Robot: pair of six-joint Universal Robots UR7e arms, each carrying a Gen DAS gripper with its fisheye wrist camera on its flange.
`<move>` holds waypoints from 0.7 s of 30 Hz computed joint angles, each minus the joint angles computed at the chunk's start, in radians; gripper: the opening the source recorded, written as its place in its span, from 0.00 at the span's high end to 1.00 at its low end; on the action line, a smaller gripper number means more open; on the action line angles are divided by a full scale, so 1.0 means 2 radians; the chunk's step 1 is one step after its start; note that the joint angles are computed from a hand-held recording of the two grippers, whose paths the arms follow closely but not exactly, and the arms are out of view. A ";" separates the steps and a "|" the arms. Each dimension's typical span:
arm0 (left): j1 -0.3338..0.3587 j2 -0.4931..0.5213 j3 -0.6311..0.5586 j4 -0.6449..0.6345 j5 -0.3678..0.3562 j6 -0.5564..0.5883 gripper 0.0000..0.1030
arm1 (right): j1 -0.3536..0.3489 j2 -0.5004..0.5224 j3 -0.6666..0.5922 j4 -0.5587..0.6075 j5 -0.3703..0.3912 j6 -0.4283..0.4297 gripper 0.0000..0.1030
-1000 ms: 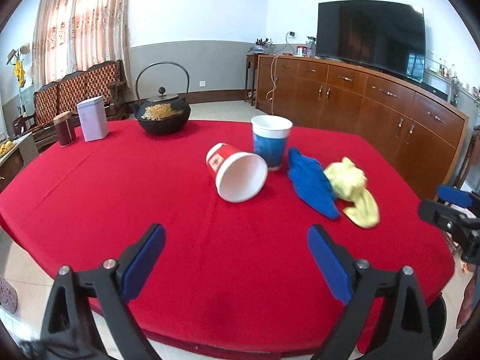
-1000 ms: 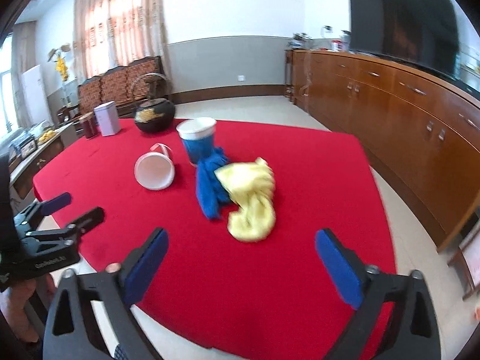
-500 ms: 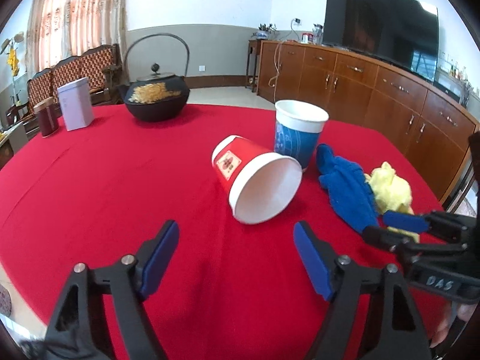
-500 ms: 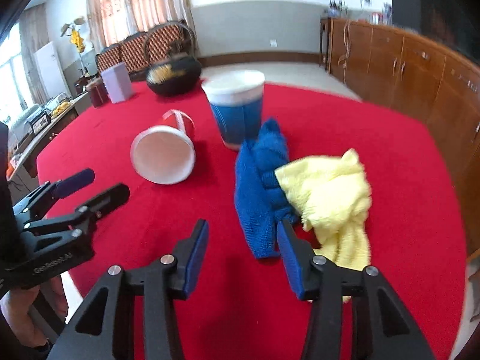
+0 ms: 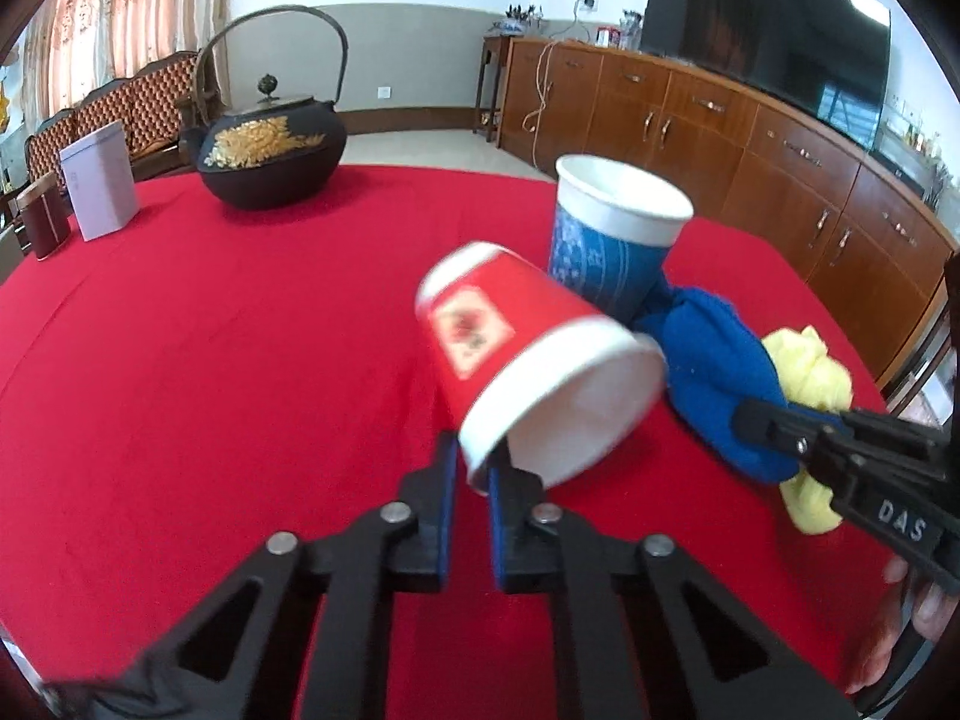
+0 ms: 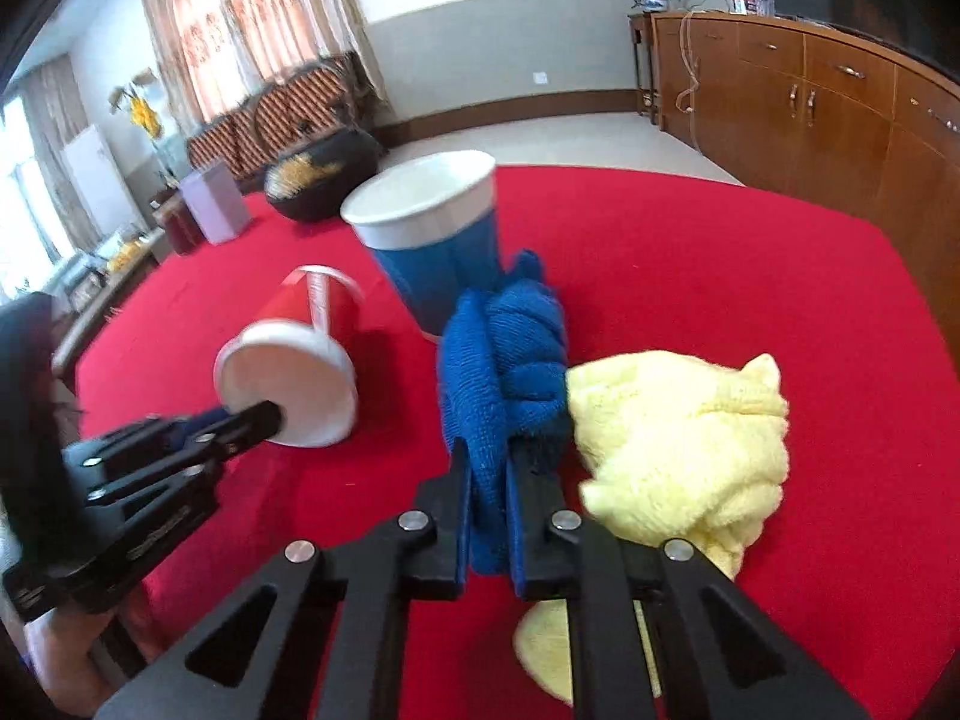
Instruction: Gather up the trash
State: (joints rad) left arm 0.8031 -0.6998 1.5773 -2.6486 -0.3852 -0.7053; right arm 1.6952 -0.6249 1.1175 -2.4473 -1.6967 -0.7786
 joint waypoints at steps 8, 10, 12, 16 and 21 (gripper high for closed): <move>-0.016 -0.007 0.020 -0.072 0.016 0.046 0.95 | -0.002 -0.027 0.042 -0.024 0.032 -0.010 0.96; -0.017 -0.007 0.019 -0.063 0.020 0.046 0.96 | 0.000 -0.029 0.044 -0.023 0.024 -0.015 0.96; -0.013 -0.009 0.017 -0.050 0.014 0.043 0.95 | 0.002 -0.027 0.040 -0.019 0.018 -0.015 0.96; -0.007 -0.010 0.016 -0.031 0.008 0.029 0.95 | 0.004 -0.014 0.027 -0.012 -0.005 -0.011 0.96; 0.005 -0.006 0.000 -0.016 0.000 0.026 0.80 | 0.007 0.009 0.010 -0.044 -0.021 -0.003 0.46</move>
